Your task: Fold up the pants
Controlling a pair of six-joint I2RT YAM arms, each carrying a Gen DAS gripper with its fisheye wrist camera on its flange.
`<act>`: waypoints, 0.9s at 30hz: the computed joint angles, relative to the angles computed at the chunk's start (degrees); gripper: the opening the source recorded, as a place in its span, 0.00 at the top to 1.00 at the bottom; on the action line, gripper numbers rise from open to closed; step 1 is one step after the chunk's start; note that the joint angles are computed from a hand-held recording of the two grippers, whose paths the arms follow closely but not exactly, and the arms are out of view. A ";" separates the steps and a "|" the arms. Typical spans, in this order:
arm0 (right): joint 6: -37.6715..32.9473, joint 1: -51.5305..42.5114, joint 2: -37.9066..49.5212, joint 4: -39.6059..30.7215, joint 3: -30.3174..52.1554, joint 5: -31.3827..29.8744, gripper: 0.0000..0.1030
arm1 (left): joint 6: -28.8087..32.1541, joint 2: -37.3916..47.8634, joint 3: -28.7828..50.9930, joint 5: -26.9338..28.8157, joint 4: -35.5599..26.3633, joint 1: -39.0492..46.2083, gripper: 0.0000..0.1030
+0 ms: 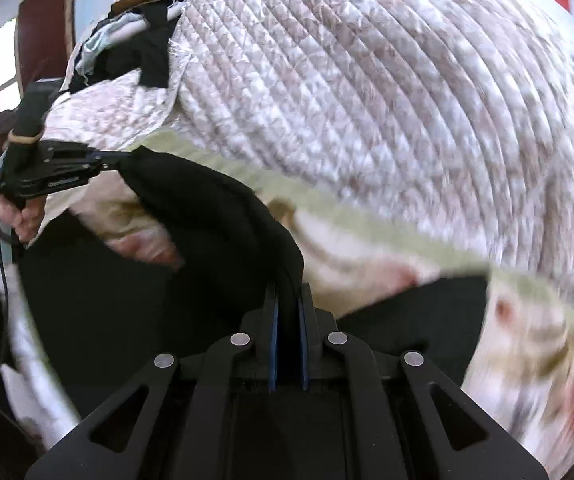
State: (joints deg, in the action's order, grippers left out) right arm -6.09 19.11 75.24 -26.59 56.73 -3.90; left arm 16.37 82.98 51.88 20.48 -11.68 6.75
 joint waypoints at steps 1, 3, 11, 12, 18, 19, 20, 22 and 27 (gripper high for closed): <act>2.43 1.24 -3.95 -0.01 -4.56 0.68 0.93 | 0.19 -3.04 -3.49 1.14 -0.30 0.93 0.96; 6.95 3.46 -8.58 -0.46 -11.06 1.45 0.93 | 0.92 -7.98 -9.96 3.40 -1.74 3.25 0.96; 26.48 6.43 -21.35 -0.88 -28.49 0.62 0.78 | 3.13 -14.50 -20.82 4.08 -9.06 8.52 0.94; 28.12 7.15 -23.74 -2.14 -28.71 1.39 0.67 | 3.10 -16.15 -21.17 5.13 -10.37 9.72 0.94; 36.02 5.93 -34.86 -4.90 -32.72 -2.01 0.58 | 0.99 -19.77 -18.96 5.83 -12.88 12.15 0.65; 37.04 5.17 -35.69 -4.81 -33.20 -2.27 0.58 | -0.16 -19.47 -18.70 4.78 -11.82 11.15 0.53; 38.04 4.40 -36.53 -4.71 -33.61 -2.34 0.58 | -1.89 -18.15 -17.88 2.67 -10.13 8.90 0.51; 40.23 3.59 -38.30 -5.29 -33.81 -1.39 0.58 | -4.26 -15.73 -16.65 -2.05 -7.64 3.79 0.48; 44.04 -3.16 -40.05 -6.12 -34.63 -3.18 0.58 | -6.74 -2.20 -12.67 -15.74 1.95 -8.46 0.47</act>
State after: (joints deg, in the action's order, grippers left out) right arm 37.95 15.94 35.19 -32.71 22.10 -7.08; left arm 9.64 80.79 39.22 4.74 -9.73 -1.71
